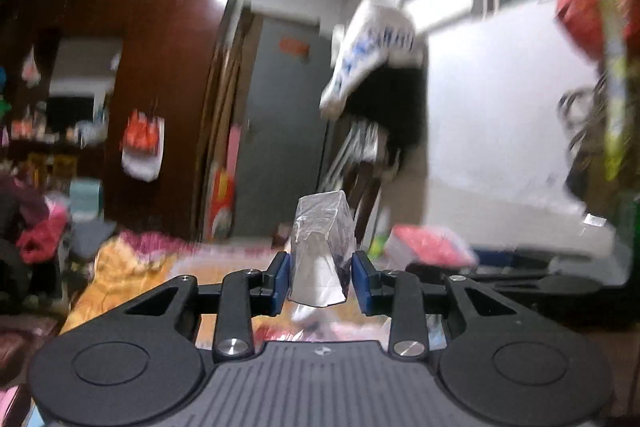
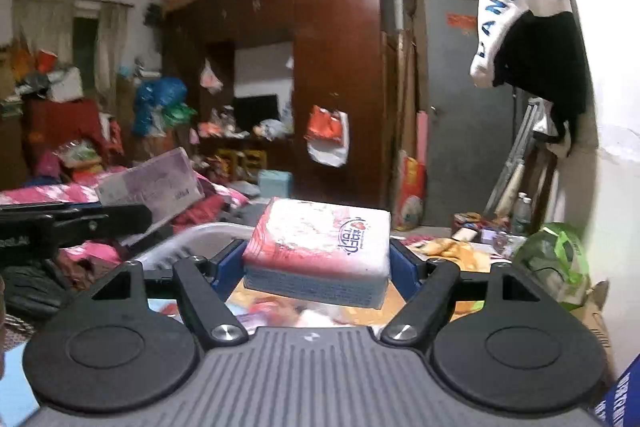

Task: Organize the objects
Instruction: 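Carry both items over the white basket and open both tools, then grasp the thin brown card with the left tool while the right tool grasps the foil-wrapped item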

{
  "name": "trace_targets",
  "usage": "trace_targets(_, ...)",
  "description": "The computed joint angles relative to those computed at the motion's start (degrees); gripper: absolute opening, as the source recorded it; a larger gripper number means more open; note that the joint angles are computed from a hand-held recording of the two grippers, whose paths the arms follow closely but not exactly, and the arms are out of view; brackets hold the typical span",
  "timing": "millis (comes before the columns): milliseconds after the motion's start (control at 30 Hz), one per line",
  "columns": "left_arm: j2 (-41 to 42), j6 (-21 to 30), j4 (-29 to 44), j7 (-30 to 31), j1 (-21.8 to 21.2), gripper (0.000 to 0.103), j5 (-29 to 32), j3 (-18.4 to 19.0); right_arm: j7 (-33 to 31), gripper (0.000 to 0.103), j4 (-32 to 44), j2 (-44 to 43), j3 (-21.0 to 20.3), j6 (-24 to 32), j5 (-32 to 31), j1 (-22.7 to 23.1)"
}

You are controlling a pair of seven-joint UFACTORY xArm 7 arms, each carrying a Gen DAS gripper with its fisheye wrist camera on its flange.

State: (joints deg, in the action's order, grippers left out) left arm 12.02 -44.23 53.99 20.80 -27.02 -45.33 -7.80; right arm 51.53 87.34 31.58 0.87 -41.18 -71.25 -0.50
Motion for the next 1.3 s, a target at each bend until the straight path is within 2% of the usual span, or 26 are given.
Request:
trace_targets(33, 1.3, 4.2, 2.9, 3.1, -0.1, 0.042, -2.9, 0.6, -0.7, 0.080, 0.7, 0.5, -0.2, 1.7, 0.3, 0.6)
trace_targets(67, 2.6, 6.1, 4.9, 5.4, -0.1, 0.043, -5.5, 0.9, 0.9, 0.088, 2.2, 1.3, 0.0, 3.4, -1.5, 0.7)
trace_targets(100, 3.7, 7.1, 6.4, 7.7, -2.5, 0.045, -8.8, 3.3, 3.9, 0.089, 3.6, 2.2, 0.1, 3.8, -3.8, 0.5)
trace_targets(133, 4.1, 6.6, 6.3, 8.6, -3.0, 0.045, -9.8, 3.5, 4.8, 0.089, 3.4, 2.5, 0.2, 2.6, -3.8, 0.0)
trace_targets(167, 3.4, 3.6, 4.0, 7.3, -2.1, 0.045, -8.3, 1.5, 4.5, 0.093, 1.9, 2.0, 0.0, 0.9, -2.5, -0.4)
trace_targets(200, 2.4, 0.0, 0.5, 4.2, -1.0, 0.048, -4.7, -0.3, 2.0, 0.103, -1.5, 0.8, -0.2, -1.6, 0.5, -0.9)
trace_targets(267, 0.1, -6.0, -5.8, -0.2, -2.7, 0.060, -2.4, -1.1, -4.6, 0.103, -9.1, -2.1, -0.8, -6.4, 5.1, -2.1)
trace_targets(333, -1.3, -10.7, -12.2, -4.6, -2.9, 0.077, 1.8, -2.7, -9.3, 0.103, -15.6, -4.4, -1.1, -9.7, 7.3, -3.2)
trace_targets(400, -1.2, -10.4, -15.9, -5.5, -3.7, 0.079, 3.3, -3.9, -9.4, 0.103, -17.1, -3.6, -1.0, -12.5, 5.7, -4.8)
trace_targets(433, -0.7, -8.7, -16.0, -4.8, -4.3, 0.079, 1.9, -4.3, -8.1, 0.103, -17.3, -3.2, -1.1, -12.0, 4.1, -5.0)
trace_targets(467, 0.0, -5.8, -15.1, -2.9, -5.1, 0.077, -0.9, -4.4, -6.5, 0.103, -17.0, -2.5, -1.2, -11.4, 2.0, -5.1)
trace_targets(500, 1.1, -4.0, -13.9, -1.5, -5.9, 0.068, -3.2, -4.4, -5.9, 0.103, -17.3, -1.9, -1.5, -10.6, 1.2, -4.8)
trace_targets(600, 4.0, -1.2, -10.8, 0.7, -7.4, 0.055, -6.7, -3.4, -5.1, 0.103, -16.2, -0.8, -1.4, -7.0, 0.5, -3.6)
trace_targets(633, 4.8, -0.1, -9.6, 2.2, -7.9, 0.041, -8.3, -3.0, -4.9, 0.103, -15.9, -0.5, -1.3, -6.6, -0.1, -3.6)
trace_targets(700, 5.7, 0.6, -8.8, 4.8, -8.7, 0.018, -10.9, -2.3, -1.9, 0.103, -13.8, 0.3, -1.0, -5.8, -3.4, -3.2)
trace_targets(733, 6.0, -0.8, -8.8, 6.6, -9.5, 0.018, -12.6, -2.0, -1.7, 0.102, -13.6, 0.4, -1.2, -5.0, -3.3, -2.6)
trace_targets(767, 6.5, -2.0, -8.2, 9.4, -12.7, 0.018, -15.6, 0.4, -2.2, 0.094, -13.6, 0.3, -1.3, -3.6, -3.1, -1.8)
trace_targets(800, 5.9, -3.3, -9.6, 9.8, -13.5, 0.018, -16.5, 0.5, -3.7, 0.086, -14.6, -0.3, -1.4, -2.2, -2.0, -1.1)
trace_targets(833, 5.6, -4.5, -10.7, 7.9, -12.4, 0.018, -14.9, -0.4, -3.4, 0.083, -14.2, -0.2, -1.2, -0.9, -2.7, -0.8)
trace_targets(867, 4.6, -5.5, -13.3, 3.5, -9.0, 0.018, -11.4, -3.1, -3.6, 0.079, -14.4, 0.0, -1.0, -0.7, -3.5, -0.8)
trace_targets(967, 1.6, -7.6, -19.5, -6.4, -6.4, 0.018, -4.8, -3.6, -1.0, 0.078, -12.3, 1.8, -0.7, -1.7, -6.9, -0.4)
trace_targets(1067, 0.6, -9.3, -22.0, -10.5, -5.7, 0.018, -2.3, -3.7, 3.4, 0.078, -8.2, 3.7, -1.7, -0.4, -10.5, 1.7)
trace_targets(1233, 0.9, -10.1, -22.6, -12.2, -5.4, 0.018, -0.9, -3.7, 10.4, 0.077, -3.7, 5.5, -4.8, -0.4, -16.4, 5.2)
trace_targets(1267, 0.9, -10.2, -22.9, -12.7, -5.2, 0.018, -0.3, -3.6, 11.2, 0.071, -3.3, 5.7, -5.7, -0.4, -17.1, 6.1)
trace_targets(1300, 0.8, -10.6, -23.3, -13.4, -5.2, 0.018, 0.0, -3.7, 11.5, 0.056, -3.0, 5.8, -6.4, -0.2, -17.4, 7.0)
